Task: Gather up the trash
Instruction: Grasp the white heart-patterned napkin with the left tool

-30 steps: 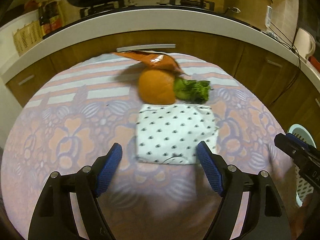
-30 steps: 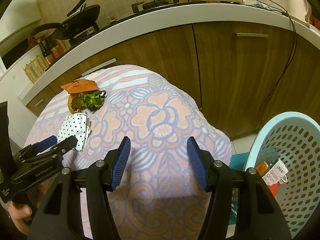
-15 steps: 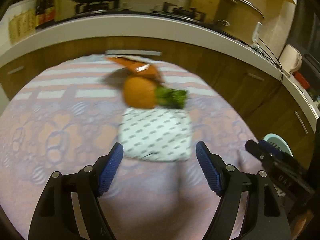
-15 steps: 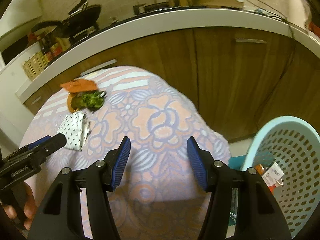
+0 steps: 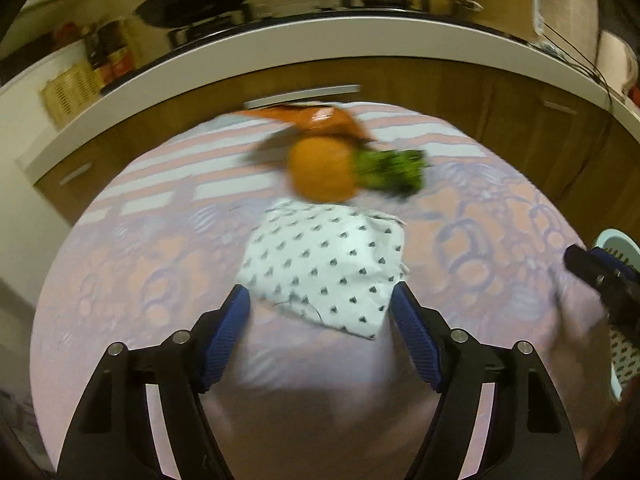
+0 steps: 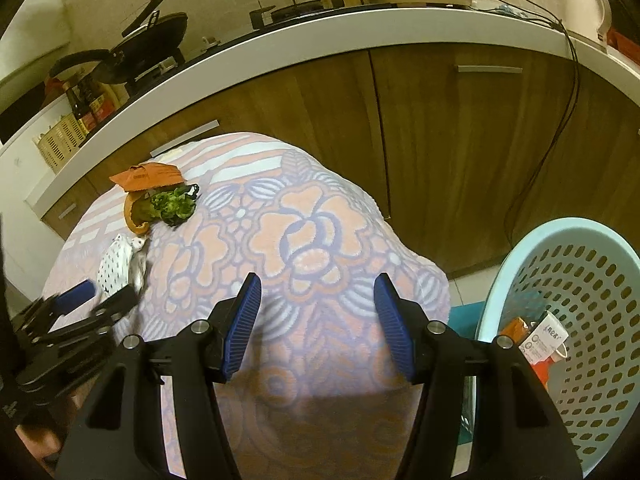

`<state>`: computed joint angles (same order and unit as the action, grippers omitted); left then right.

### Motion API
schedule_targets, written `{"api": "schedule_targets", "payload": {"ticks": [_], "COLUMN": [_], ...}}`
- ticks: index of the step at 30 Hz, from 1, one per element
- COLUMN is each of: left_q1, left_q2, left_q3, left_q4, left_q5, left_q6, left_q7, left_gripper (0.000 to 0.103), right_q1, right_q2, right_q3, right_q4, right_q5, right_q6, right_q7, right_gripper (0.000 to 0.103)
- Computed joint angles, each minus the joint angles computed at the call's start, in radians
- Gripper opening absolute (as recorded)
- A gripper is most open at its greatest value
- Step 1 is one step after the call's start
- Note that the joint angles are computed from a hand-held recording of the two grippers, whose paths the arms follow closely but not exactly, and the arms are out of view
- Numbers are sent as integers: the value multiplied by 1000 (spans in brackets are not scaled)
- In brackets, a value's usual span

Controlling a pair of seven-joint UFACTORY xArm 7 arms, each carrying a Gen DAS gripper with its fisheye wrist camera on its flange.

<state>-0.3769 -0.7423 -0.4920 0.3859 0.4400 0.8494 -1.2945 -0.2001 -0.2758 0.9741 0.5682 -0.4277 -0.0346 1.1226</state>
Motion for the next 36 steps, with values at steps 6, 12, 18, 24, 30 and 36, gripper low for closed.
{"api": "schedule_targets", "payload": {"ticks": [6, 12, 18, 24, 30, 36], "left_q1": [-88, -140, -52, 87, 158, 144], "left_q2": [-275, -538, -448, -171, -106, -224], "left_q3": [44, 122, 189, 145, 114, 220], "left_q4": [-129, -245, -252, -151, -118, -219], "left_q5": [-111, -177, -245, -235, -161, -197], "left_q6": [165, 166, -142, -219, -236, -333], "left_q7": [0, 54, 140, 174, 191, 287], "left_gripper": [69, 69, 78, 78, 50, 30], "right_q1": [16, 10, -20, 111, 136, 266], "right_q2": [14, 7, -16, 31, 202, 494], "right_q3": [-20, -7, 55, -60, -59, -113], "right_q4": [-5, 4, 54, 148, 335, 578], "right_q5": [10, 1, -71, -139, -312, -511], "right_q6": [-14, 8, 72, 100, 165, 279], "right_q7": [-18, -19, -22, -77, -42, -12], "right_gripper": [55, 55, 55, 55, 55, 55]}}
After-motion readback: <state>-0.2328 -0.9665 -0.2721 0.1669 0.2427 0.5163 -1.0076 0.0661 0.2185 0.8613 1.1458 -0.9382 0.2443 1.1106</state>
